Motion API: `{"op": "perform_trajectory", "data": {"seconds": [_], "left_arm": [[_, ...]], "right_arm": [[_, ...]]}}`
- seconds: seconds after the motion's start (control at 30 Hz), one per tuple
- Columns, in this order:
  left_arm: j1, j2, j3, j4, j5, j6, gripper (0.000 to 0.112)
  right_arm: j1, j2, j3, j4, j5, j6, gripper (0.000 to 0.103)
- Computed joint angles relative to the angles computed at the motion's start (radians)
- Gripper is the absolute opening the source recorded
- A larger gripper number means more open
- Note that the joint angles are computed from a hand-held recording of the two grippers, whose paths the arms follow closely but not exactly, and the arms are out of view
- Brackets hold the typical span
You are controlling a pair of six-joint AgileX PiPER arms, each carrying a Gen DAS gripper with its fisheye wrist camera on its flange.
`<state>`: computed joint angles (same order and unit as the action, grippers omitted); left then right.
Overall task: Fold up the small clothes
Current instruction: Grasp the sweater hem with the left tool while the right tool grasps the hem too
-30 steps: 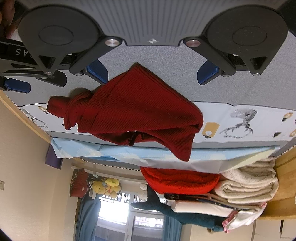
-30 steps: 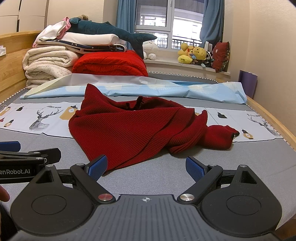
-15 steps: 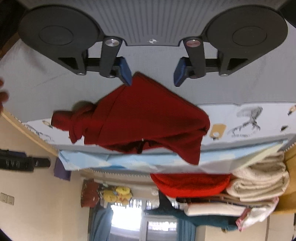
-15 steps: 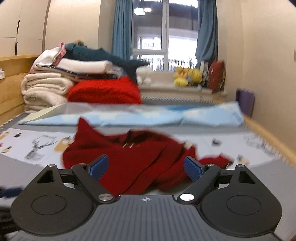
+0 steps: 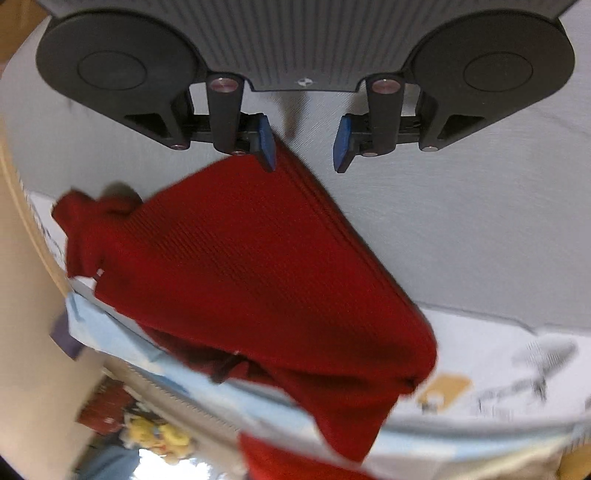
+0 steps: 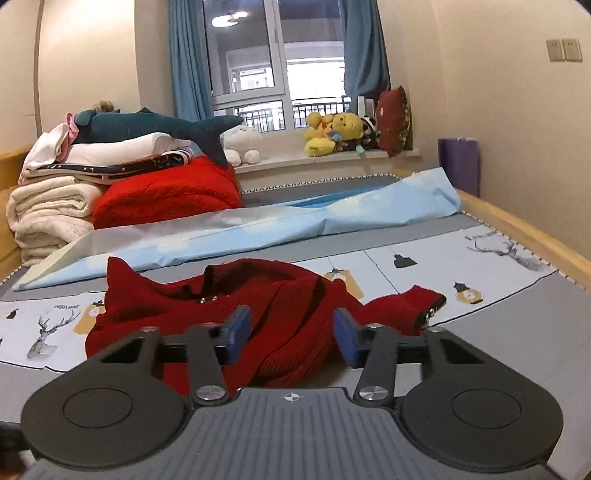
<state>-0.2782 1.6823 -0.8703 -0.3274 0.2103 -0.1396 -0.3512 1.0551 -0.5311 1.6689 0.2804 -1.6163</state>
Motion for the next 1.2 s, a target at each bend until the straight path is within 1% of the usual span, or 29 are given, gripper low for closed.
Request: {"op": "perform_trajectory", "data": {"seconds": [0.07,0.1,0.13,0.17,0.2,0.27,0.33,0.37,0.43,0.47,0.53,0.57,0.63,0.67,0.7,0.73,0.8,0.83,0.9,0.93,0.97,1.0,1.03,1.07,1.13,1.2], "left_arm": [[0.006,0.075,-0.065,-0.134,0.025,0.11,0.039],[0.007,0.107,-0.091,-0.152,0.035,0.124,0.039],[0.007,0.128,-0.11,-0.13,0.038,0.1,0.039],[0.008,0.137,-0.116,-0.135,0.028,0.115,0.032],[0.017,0.141,-0.124,-0.168,0.035,0.171,0.013],[0.055,0.131,-0.147,-0.265,0.096,0.367,0.007],[0.114,0.076,-0.155,-0.312,0.169,0.567,0.006],[0.16,0.04,-0.155,-0.335,0.22,0.667,0.006],[0.282,-0.02,-0.169,-0.374,0.355,0.857,0.006],[0.349,-0.042,-0.185,-0.363,0.427,0.936,0.006],[0.483,-0.06,-0.227,-0.309,0.57,1.087,0.006],[0.537,-0.068,-0.236,-0.261,0.608,1.165,0.006],[0.622,-0.076,-0.22,-0.114,0.619,1.296,0.005],[0.653,-0.072,-0.208,-0.039,0.608,1.322,0.005],[0.691,-0.061,-0.202,0.0,0.608,1.35,0.005],[0.743,-0.032,-0.22,-0.001,0.648,1.366,0.005],[0.851,0.047,-0.286,-0.086,0.795,1.396,0.005],[0.886,0.073,-0.326,-0.1,0.853,1.406,0.005],[0.914,0.061,-0.329,-0.124,0.875,1.487,0.006],[0.929,0.07,-0.352,-0.142,0.911,1.503,0.008],[0.94,0.089,-0.381,-0.157,0.951,1.504,0.015],[0.951,0.11,-0.41,-0.165,0.983,1.498,0.028],[0.959,0.128,-0.436,-0.171,0.993,1.479,0.033],[0.959,0.149,-0.462,-0.173,0.995,1.447,0.035],[0.946,0.189,-0.506,-0.172,1.004,1.385,0.035],[0.929,0.197,-0.51,-0.168,0.975,1.355,0.035]], "right_arm": [[-0.042,0.015,-0.018,-0.018,0.047,0.015,0.045],[-0.074,0.022,-0.022,-0.029,0.077,0.024,0.045],[-0.11,0.03,-0.029,-0.056,0.111,0.052,0.045],[-0.136,0.041,-0.037,-0.083,0.135,0.083,0.045],[-0.161,0.058,-0.049,-0.112,0.157,0.122,0.045],[-0.187,0.081,-0.066,-0.142,0.176,0.169,0.045],[-0.205,0.104,-0.081,-0.146,0.18,0.196,0.046],[-0.216,0.118,-0.09,-0.144,0.188,0.205,0.046],[-0.226,0.142,-0.102,-0.14,0.189,0.214,0.046],[-0.223,0.157,-0.111,-0.142,0.177,0.223,0.046],[-0.219,0.178,-0.121,-0.144,0.16,0.234,0.046],[-0.215,0.19,-0.127,-0.144,0.149,0.241,0.046],[-0.204,0.21,-0.139,-0.158,0.129,0.268,0.046],[-0.195,0.216,-0.142,-0.171,0.114,0.287,0.046],[-0.182,0.223,-0.145,-0.189,0.096,0.312,0.046],[-0.176,0.233,-0.153,-0.213,0.091,0.34,0.046],[-0.156,0.265,-0.175,-0.31,0.087,0.445,0.046],[-0.142,0.288,-0.193,-0.387,0.092,0.523,0.046],[-0.11,0.342,-0.235,-0.55,0.111,0.696,0.049],[-0.095,0.369,-0.254,-0.624,0.13,0.777,0.053],[-0.081,0.404,-0.278,-0.7,0.164,0.862,0.054],[-0.065,0.451,-0.312,-0.785,0.219,0.956,0.054],[-0.045,0.496,-0.347,-0.872,0.264,1.051,0.054],[-0.016,0.531,-0.372,-0.958,0.29,1.145,0.054],[0.046,0.594,-0.419,-1.111,0.33,1.306,0.054],[0.103,0.643,-0.455,-1.23,0.364,1.427,0.054]]}}
